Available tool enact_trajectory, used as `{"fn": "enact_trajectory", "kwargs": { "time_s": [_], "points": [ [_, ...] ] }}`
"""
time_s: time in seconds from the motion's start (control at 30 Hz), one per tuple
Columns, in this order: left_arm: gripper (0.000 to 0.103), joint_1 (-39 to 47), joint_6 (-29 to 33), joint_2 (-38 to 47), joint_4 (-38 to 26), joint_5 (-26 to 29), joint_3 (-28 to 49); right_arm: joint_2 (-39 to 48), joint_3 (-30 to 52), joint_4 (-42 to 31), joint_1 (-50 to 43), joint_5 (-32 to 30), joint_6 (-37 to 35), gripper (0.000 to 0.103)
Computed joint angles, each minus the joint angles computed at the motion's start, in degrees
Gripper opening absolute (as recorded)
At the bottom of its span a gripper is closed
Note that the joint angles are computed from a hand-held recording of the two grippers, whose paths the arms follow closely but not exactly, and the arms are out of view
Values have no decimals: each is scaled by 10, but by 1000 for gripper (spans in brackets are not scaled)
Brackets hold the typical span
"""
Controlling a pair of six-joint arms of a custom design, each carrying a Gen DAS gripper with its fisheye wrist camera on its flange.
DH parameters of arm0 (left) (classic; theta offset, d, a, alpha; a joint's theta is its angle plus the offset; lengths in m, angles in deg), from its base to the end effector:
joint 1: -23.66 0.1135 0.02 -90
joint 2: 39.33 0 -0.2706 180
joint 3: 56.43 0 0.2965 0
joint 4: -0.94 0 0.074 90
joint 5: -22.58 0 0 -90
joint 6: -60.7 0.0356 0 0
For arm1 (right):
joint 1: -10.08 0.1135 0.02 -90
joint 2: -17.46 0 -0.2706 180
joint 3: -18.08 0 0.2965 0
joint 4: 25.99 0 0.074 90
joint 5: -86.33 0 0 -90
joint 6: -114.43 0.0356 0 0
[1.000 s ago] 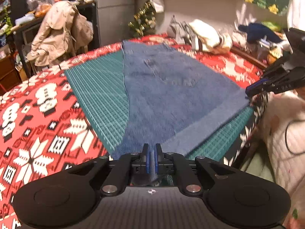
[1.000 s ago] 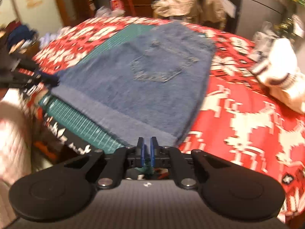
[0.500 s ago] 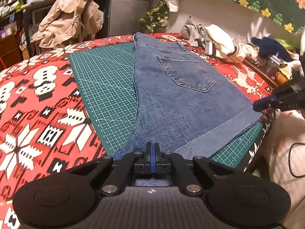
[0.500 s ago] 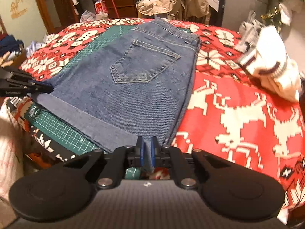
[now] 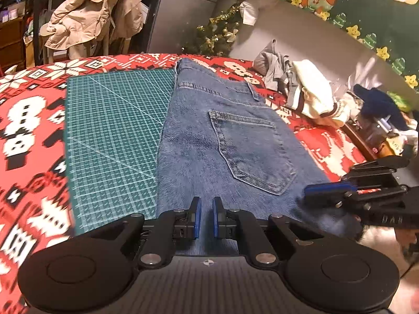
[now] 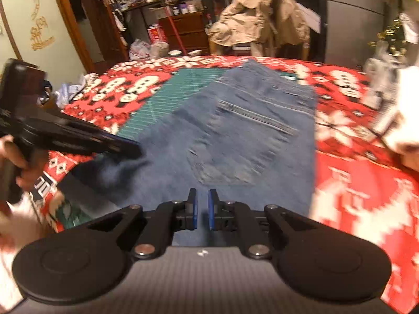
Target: Fold clothes
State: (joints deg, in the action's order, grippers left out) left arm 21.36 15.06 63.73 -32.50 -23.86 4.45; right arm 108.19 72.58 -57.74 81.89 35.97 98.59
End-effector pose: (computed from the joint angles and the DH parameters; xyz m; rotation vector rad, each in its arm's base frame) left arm 0.3244 -0.0376 0.0813 1.1149 2.2643 -0.8260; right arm 0.1154 0.2785 0.1148 0.2146 2.3644 0.1908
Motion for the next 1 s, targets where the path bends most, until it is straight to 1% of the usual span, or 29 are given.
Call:
{"fn": "enact_trajectory", "kwargs": {
  "time_s": [0.07, 0.1, 0.17, 0.2, 0.23, 0.3, 0.33, 0.37, 0.47, 0.57, 0.6, 0.67, 0.7, 0.73, 0.8, 0.9, 0.93, 0.97, 1.0],
  "points": [
    [7, 2, -9, 11, 8, 1, 0, 32, 8, 25, -20, -16, -23, 8],
    [5, 9, -2, 16, 2, 1, 5, 45, 13, 20, -24, -21, -23, 6],
    [3, 27, 10, 30, -18, 2, 21, 41, -12, 42, -13, -12, -26, 4],
    [3, 37, 20, 39, -36, 6, 33, 30, -25, 42, -5, -10, -20, 0],
    [3, 47, 31, 47, -54, 9, 44, 15, -35, 29, 2, -11, -7, 0],
    [3, 63, 49, 56, -79, 13, 57, 2, -32, -55, 26, -5, 45, 0],
    [3, 71, 57, 61, -91, 15, 63, -8, -38, -77, 35, -3, 63, 0],
    [3, 79, 66, 65, -102, 16, 70, -27, -53, -85, 45, -3, 87, 0],
    [3, 78, 66, 55, -92, 11, 60, -75, -88, -95, 69, -15, 144, 0],
    [2, 72, 66, 15, -74, -4, 28, -81, -82, -128, 92, -25, 186, 0],
    [6, 69, 71, 4, -80, 2, 24, -85, -77, -144, 95, -31, 191, 0],
    [8, 59, 67, -3, -96, 23, 32, -96, -65, -173, 91, -23, 178, 3],
    [8, 50, 54, -1, -101, 33, 42, -103, -65, -177, 86, -12, 169, 6],
    [8, 39, 36, 2, -96, 38, 48, -107, -66, -169, 71, -3, 155, 6],
    [8, 12, -8, 12, -65, 28, 59, -112, -70, -150, 38, 13, 123, 6],
    [7, -19, -53, 50, -36, 1, 85, -93, -82, -63, -27, 3, 43, 6],
    [7, -22, -57, 60, -29, -5, 89, -79, -81, -42, -45, -5, 20, 6],
    [3, -21, -58, 68, -24, -10, 92, -68, -79, -38, -56, -13, 3, 6],
    [3, -16, -53, 74, -23, -7, 94, -51, -73, -47, -58, -17, -1, 4]
  ]
}}
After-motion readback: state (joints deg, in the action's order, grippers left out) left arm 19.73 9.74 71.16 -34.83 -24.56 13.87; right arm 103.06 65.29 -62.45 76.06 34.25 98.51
